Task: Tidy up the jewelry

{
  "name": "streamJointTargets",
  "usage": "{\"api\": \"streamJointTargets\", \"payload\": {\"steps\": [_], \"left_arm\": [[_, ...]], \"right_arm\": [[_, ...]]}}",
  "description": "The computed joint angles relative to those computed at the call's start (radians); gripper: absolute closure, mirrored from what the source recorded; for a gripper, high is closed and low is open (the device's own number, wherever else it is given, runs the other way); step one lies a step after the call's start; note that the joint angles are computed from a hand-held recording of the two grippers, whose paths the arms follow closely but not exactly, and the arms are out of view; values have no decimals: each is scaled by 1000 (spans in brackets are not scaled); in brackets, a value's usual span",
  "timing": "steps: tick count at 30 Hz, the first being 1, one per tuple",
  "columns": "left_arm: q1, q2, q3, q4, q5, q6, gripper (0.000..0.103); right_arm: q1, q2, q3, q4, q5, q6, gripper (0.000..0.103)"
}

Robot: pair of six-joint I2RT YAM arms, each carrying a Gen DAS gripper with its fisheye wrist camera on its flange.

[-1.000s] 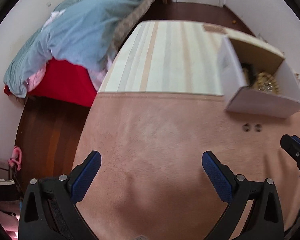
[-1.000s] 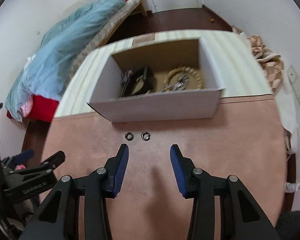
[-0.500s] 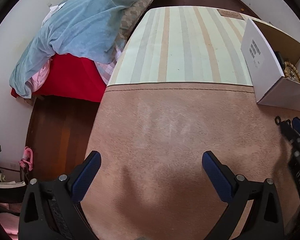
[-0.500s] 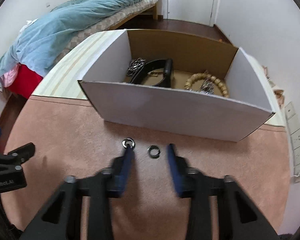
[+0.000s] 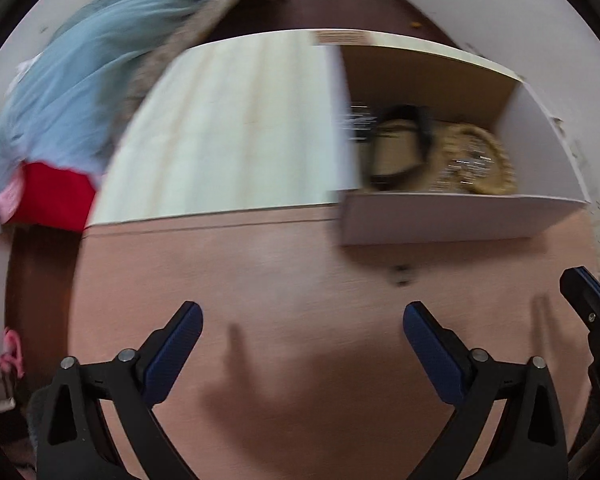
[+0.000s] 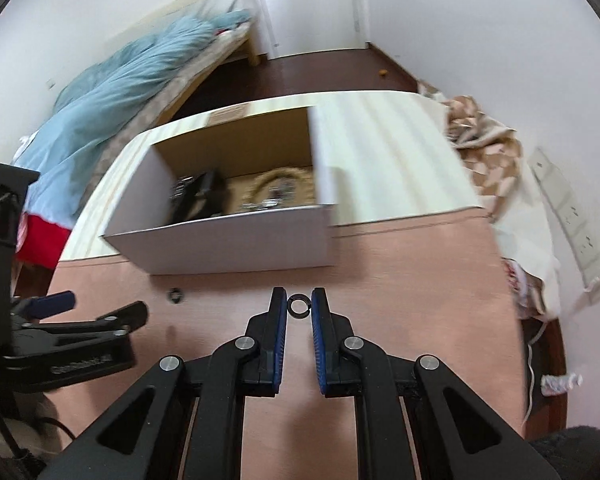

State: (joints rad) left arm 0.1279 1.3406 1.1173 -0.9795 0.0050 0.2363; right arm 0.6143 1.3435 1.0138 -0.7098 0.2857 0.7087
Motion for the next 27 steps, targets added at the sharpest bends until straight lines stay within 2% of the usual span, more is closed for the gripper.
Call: {"api": "streamJointTargets", "payload": {"steps": [2,4,8,10,13,15,17,23,27], "left_arm": [[-70,0,-15,19,-14,-29,18],[-113,6,-21,26,-19,-54,36],[-181,15,-33,60,-43,-76,53],[-194,17,-38,77,-37,-74,73],[-211,19,-38,84,-24,-69,93],[-214,13,-41,89,-22,-70,94],[-209,-7,-46,89,-5,-69,103],[-162,-67,1,20,68,-32,103],[-100,-109,91,-71,151,11,103]], "right_arm": [[-29,-31,-20,-20,4,-2,90],[-57,-53,-39,-31,0,2,90],[-102,-119,-83,-44,-10,-7,90],[-110,-135,-88,-52,-9,-6,90],[-120,-147,-88,-60,-11,-10,90],[-124,-151,-86,-61,-14,-14,90],[-123,-156,-79,-61,-13,-19,90],[-101,-178,-18,-89,-5,-27,90],[-89,-184,61,-112,0,-34,90]]}}
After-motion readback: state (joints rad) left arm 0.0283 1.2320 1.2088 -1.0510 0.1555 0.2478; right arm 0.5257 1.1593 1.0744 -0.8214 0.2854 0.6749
